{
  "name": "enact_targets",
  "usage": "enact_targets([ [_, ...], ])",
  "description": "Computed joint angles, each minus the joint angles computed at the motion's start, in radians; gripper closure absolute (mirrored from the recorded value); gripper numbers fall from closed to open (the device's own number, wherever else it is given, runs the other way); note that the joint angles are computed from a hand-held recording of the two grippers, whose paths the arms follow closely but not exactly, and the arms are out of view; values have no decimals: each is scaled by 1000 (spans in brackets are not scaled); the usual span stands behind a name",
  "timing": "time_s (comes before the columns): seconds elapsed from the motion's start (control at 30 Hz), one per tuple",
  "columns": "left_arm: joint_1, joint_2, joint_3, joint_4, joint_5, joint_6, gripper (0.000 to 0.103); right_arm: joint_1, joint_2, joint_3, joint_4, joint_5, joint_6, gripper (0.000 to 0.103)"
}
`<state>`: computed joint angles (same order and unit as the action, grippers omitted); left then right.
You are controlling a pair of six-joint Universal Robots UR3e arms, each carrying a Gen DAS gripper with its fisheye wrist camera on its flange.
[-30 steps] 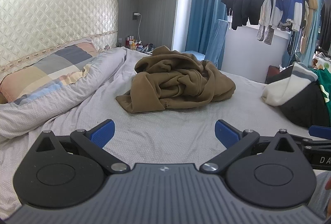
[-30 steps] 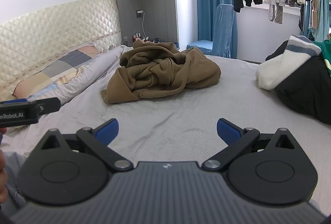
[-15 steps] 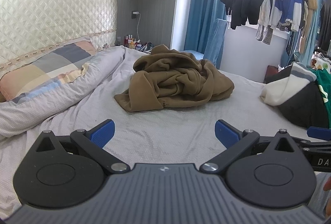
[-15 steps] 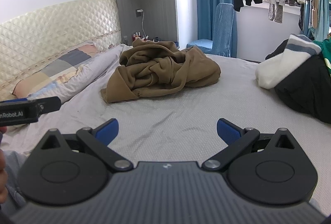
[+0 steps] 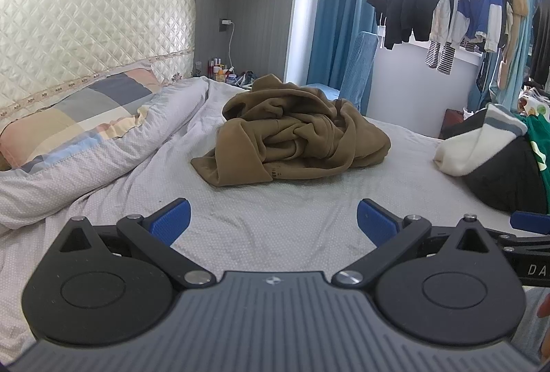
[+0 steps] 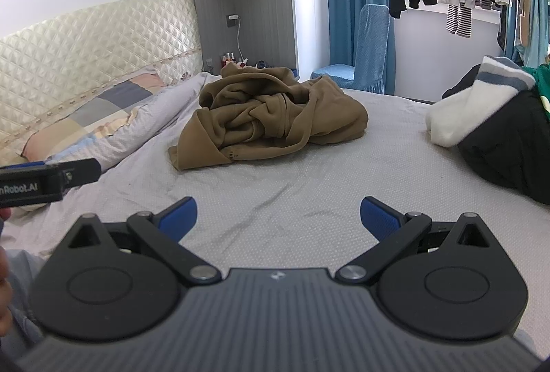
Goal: Fold large clothes
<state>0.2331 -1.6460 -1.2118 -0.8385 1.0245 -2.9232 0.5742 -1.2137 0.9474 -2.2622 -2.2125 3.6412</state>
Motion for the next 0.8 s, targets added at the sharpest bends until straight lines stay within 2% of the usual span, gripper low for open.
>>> enact_targets([
  [0.8, -18, -33, -3, 25, 18, -8, 0, -27, 11, 2, 9, 31, 12, 0],
])
